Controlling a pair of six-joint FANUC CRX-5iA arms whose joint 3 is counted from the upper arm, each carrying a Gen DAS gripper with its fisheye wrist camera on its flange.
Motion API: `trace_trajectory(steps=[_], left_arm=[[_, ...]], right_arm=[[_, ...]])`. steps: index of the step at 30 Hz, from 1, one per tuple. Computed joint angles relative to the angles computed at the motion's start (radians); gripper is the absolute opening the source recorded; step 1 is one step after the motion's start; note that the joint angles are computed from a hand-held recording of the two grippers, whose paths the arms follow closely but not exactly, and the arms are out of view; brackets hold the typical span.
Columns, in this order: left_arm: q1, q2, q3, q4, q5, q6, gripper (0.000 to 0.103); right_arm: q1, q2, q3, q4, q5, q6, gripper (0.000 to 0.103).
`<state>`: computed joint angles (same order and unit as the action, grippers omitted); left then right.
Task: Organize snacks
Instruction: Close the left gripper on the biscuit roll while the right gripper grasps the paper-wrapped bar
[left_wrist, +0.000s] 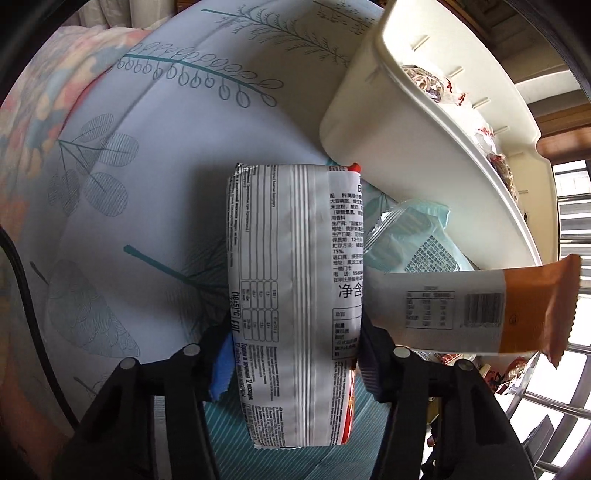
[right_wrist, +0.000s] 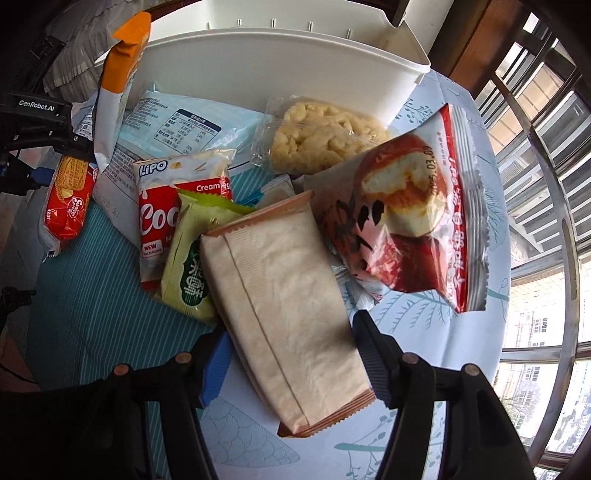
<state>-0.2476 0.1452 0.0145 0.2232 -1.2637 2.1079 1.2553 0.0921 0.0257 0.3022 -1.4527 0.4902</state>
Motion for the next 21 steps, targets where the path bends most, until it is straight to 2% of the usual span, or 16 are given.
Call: trace_trajectory(steps=[10, 21], left_arm=[[-0.002, -0.058, -0.046, -0.010, -0.037, 0.093, 0.051], [-0.059, -0.206, -0.124, -0.044, -0.039, 0.175, 0.051]], right_arm=[[-0.001, -0.059, -0.029, -0.069, 0.064, -0.083, 0.060], [0.030, -0.131, -0.074, -0.019, 0.101, -0.070, 0.060]])
